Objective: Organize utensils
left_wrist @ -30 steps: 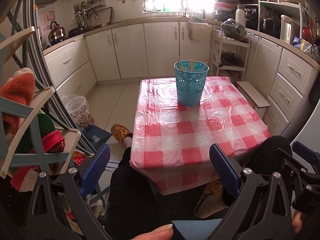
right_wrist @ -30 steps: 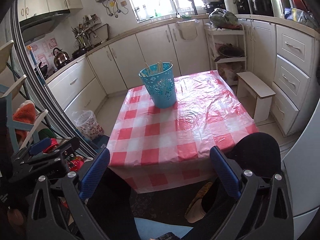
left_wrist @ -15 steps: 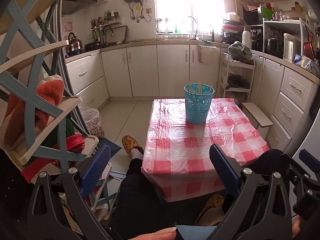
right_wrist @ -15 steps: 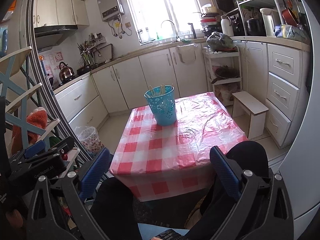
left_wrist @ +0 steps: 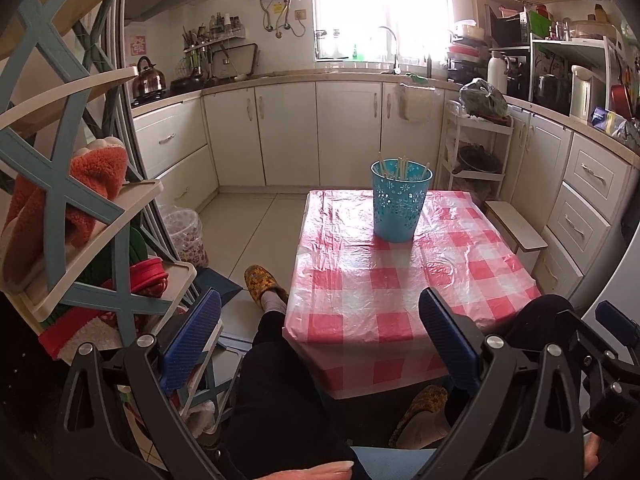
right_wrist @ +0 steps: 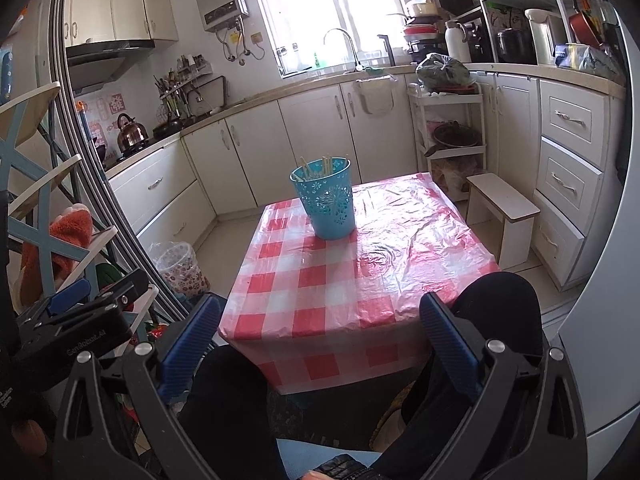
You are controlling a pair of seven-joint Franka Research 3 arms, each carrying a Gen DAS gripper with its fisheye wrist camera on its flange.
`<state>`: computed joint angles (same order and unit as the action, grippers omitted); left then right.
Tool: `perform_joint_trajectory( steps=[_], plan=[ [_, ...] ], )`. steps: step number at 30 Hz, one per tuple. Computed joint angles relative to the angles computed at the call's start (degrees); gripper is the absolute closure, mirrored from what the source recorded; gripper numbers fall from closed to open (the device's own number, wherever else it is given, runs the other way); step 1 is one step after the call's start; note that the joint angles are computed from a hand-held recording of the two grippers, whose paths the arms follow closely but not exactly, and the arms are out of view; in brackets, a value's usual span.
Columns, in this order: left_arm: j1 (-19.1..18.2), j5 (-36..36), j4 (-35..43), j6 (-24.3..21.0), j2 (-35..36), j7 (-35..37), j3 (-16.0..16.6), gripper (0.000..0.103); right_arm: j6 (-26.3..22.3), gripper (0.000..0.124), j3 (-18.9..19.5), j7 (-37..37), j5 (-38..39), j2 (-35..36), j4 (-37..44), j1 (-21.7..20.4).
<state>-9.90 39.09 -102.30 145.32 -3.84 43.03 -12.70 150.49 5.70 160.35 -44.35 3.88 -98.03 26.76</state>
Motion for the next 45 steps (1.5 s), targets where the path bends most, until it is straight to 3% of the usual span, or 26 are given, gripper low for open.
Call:
perform_joint_trajectory(
  steps=[45],
  plan=[
    [0.6,-0.1,-1.0,0.5,-0.8,-0.8,0.0,0.008,0.2,0.028,0.1,-2.7,2.2,-0.2,0.0,-0.2]
  ],
)
